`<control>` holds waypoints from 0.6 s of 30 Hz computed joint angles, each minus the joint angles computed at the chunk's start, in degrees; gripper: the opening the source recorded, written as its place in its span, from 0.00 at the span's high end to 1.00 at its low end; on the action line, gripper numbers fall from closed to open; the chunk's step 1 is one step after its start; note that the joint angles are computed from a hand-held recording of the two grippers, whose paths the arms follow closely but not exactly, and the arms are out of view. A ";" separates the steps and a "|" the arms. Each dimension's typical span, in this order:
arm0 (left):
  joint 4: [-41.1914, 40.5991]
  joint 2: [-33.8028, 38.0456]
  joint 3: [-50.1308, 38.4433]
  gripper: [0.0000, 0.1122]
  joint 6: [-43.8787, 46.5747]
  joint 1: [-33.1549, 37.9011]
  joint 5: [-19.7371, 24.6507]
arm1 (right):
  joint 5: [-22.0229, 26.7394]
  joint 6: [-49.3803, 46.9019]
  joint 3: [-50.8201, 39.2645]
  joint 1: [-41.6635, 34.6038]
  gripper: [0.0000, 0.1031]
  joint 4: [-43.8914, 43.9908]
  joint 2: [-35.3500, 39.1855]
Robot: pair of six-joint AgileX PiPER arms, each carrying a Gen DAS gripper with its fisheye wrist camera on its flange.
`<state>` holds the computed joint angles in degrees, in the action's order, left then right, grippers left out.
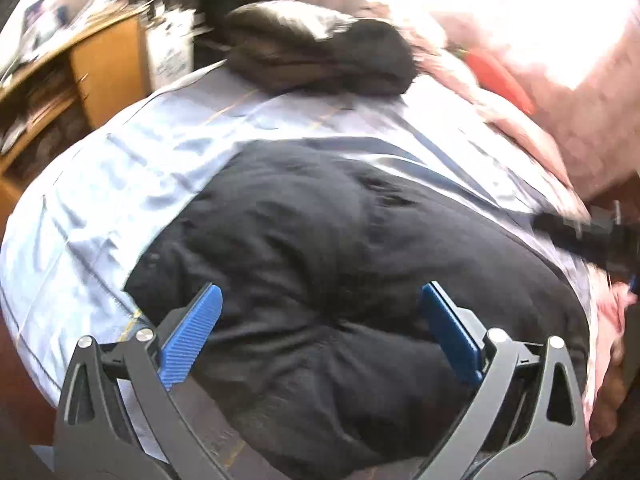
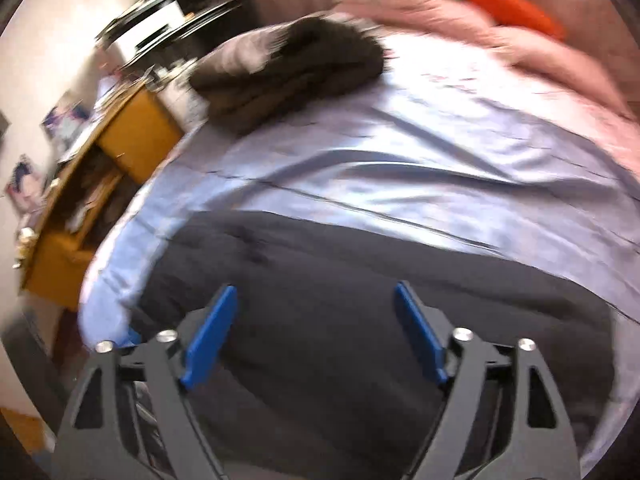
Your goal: Fold large clothes
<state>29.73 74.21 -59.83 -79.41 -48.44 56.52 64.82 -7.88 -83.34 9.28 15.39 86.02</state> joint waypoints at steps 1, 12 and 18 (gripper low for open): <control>-0.43 0.51 -1.24 0.10 0.64 -1.75 0.02 | -0.37 -1.97 3.54 -3.46 0.19 -0.09 -2.93; 8.10 20.51 -25.09 0.10 2.43 -18.78 3.30 | -2.16 -18.80 19.59 -36.35 0.19 9.41 -7.61; 3.52 32.24 -36.28 0.10 10.84 -18.64 6.12 | -4.62 -17.70 23.22 -35.39 0.19 2.48 -6.57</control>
<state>33.25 106.44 -96.11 -68.57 -67.08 62.64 60.20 -25.58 -60.12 -26.11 17.87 79.44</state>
